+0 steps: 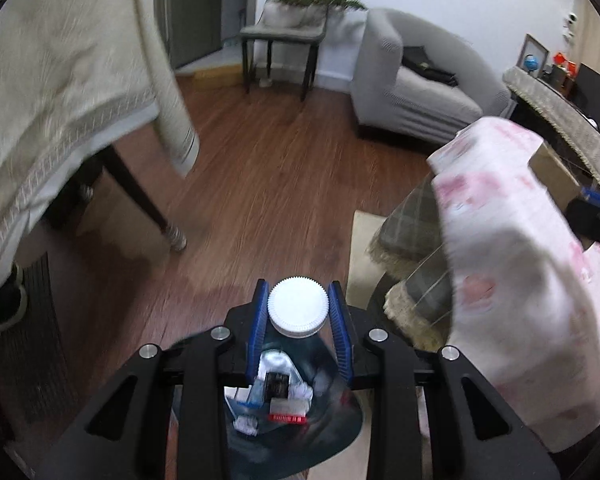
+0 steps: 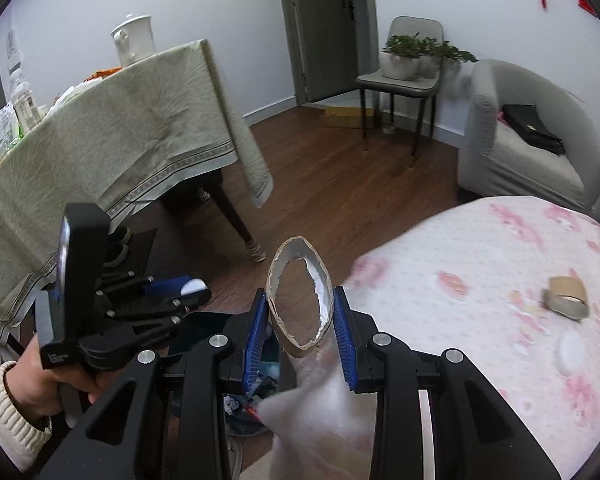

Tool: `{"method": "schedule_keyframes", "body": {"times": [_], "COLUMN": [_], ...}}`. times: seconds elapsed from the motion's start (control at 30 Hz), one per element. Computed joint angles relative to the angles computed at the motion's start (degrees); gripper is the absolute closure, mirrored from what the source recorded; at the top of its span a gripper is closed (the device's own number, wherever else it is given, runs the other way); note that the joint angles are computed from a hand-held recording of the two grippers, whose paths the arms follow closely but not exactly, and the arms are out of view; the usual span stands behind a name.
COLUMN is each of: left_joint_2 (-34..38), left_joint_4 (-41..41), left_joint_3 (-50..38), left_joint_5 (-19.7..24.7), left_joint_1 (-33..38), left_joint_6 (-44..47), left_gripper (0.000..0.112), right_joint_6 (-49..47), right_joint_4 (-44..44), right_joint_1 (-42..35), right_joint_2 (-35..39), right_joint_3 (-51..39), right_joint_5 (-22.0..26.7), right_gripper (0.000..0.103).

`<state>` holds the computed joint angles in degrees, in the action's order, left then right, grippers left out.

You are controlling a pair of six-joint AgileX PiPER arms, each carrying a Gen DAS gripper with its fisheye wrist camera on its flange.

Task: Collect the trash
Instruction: 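Carry the cardboard ring and white lid down over the teal bin, then open the left tool over the bin while the right tool releases the cardboard ring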

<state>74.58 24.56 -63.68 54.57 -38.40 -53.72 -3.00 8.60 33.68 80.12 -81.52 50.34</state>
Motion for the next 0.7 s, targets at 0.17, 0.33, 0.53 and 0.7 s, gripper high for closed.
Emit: {"method": "schedule_keyframes", "body": {"times": [0.17, 0.33, 0.53, 0.7], "left_joint_2": [-1.6, -2.3, -2.8, -2.5], "left_joint_4": [-6.1, -8.1, -12.2, -16.5], "left_joint_3": [6.2, 10.9, 14.8, 17.4], "left_joint_5": [-3.2, -4.1, -4.8, -6.2], "left_joint_1": [4.9, 7.8, 12.2, 15.6], "left_joint_6": [3.6, 7.1, 12.9, 19.2], "left_gripper": [0.08, 0.08, 0.08, 0.076], "right_joint_6": [2.5, 4.6, 6.5, 7.8], "right_joint_4": [-1.5, -2.9, -4.0, -4.9], "right_joint_1": [3.9, 7.1, 9.5, 11.5], "right_joint_2": [3.5, 6.7, 10.7, 14.2], "right_joint_3": [-1.8, -3.7, -5.8, -7.7], "right_joint_5": [-0.7, -1.0, -1.3, -1.0], "right_gripper": [0.07, 0.07, 0.07, 0.07]}}
